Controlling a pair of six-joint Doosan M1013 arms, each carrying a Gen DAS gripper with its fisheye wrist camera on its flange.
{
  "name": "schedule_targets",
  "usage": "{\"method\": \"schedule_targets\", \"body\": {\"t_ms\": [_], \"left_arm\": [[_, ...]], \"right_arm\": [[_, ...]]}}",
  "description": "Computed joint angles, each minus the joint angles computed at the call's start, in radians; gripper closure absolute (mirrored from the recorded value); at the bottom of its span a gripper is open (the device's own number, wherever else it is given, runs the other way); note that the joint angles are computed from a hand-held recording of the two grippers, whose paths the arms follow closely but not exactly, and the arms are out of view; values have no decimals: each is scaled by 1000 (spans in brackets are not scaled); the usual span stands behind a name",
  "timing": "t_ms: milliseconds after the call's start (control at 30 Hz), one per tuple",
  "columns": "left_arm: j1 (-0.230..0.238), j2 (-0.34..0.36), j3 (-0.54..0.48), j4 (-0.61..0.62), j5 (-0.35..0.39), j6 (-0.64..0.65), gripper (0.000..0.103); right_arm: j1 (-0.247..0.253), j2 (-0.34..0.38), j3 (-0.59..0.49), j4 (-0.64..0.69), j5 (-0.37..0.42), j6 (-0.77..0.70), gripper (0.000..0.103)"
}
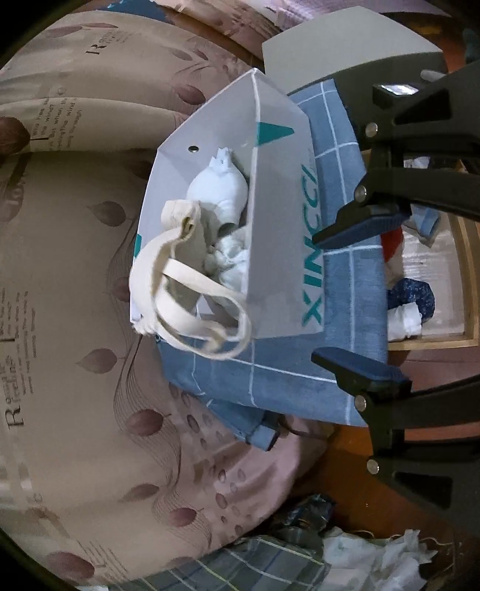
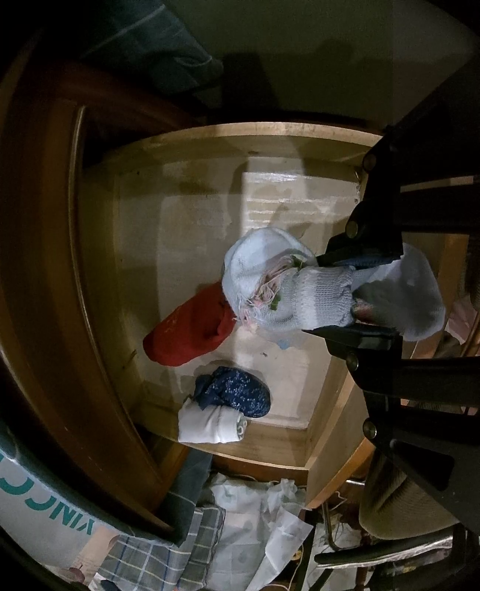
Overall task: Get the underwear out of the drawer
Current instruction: 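Return the left tool to the open drawer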
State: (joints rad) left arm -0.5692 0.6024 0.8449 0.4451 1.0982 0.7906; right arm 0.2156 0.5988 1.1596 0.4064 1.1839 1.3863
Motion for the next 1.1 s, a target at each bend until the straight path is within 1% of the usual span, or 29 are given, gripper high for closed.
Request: {"method": "schedule_targets", "body": {"t_ms": [33,100,167,267,367,500,667,733,833,933,1000,1067,1100], "left_arm": [[-9,-9,26,33,-3,-22,46],[-17,-20,61,60,-3,-48,46],[-29,-36,115,97,-8,-107,46],[-37,-51,186,104,-27,-177,46],[-41,-51,233,72,-26,-210,46],[-53,-40,265,70,-11,-224,46],[-65,-34,298,69,-21,-222,46],[-60,-35,301,38,-25,-219,46],[-61,-53,332,69,-59,-295,46],[-52,-69,360,47,-96,-333,46],[-47,-74,370,44,-105,-361,46],[-46,-80,378,56,-107,-412,46],[-45,-86,388,63,-119,-438,46]], "right_arm": [[0,0,0,0,0,0,80],[0,-1,0,0,0,0,80],[-1,0,0,0,-1,-2,80],[1,-1,-1,-4,-1,-1,80],[1,-2,0,-5,-2,3,79],[4,-2,-3,-12,2,9,79],[5,-2,-5,-13,3,25,79],[8,-8,1,-28,-9,31,79],[13,-11,3,-46,-18,37,79],[14,-14,6,-46,-23,33,79],[13,-16,9,-43,-31,29,79],[16,-14,5,-59,-29,36,79],[18,-13,4,-69,-29,41,79]]}}
